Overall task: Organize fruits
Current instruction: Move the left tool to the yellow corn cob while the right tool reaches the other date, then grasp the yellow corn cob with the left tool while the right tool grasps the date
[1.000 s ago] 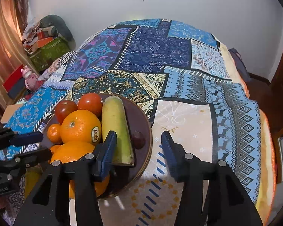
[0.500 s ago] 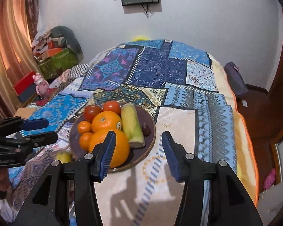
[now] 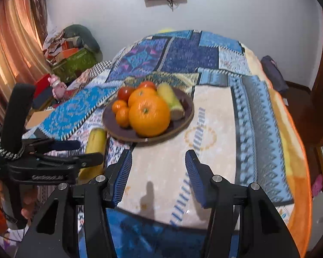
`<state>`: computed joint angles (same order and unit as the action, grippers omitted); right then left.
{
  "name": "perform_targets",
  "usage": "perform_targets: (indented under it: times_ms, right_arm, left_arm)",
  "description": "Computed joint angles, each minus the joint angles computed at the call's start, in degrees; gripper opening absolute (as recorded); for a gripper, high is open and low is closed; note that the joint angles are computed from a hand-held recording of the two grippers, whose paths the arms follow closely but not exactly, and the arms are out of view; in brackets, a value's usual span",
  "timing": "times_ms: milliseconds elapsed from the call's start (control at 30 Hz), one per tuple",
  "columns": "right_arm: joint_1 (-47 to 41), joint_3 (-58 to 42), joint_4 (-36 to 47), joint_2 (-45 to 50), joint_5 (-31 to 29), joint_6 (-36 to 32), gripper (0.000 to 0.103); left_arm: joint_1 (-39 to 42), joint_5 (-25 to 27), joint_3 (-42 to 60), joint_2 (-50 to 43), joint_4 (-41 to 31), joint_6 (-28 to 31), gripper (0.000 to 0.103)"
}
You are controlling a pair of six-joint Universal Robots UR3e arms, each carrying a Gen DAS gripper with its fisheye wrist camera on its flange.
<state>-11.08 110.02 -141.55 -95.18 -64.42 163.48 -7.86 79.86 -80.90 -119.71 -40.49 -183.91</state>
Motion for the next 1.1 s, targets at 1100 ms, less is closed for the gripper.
perform_targets:
  times_ms: [1100]
  right_arm:
    - [11.2,-3.9,1.3,10.9,-2.6,0.3,0.041]
  left_arm:
    - [6.4,-8.2,-9.7,7.0,2.5,7.0,0.047]
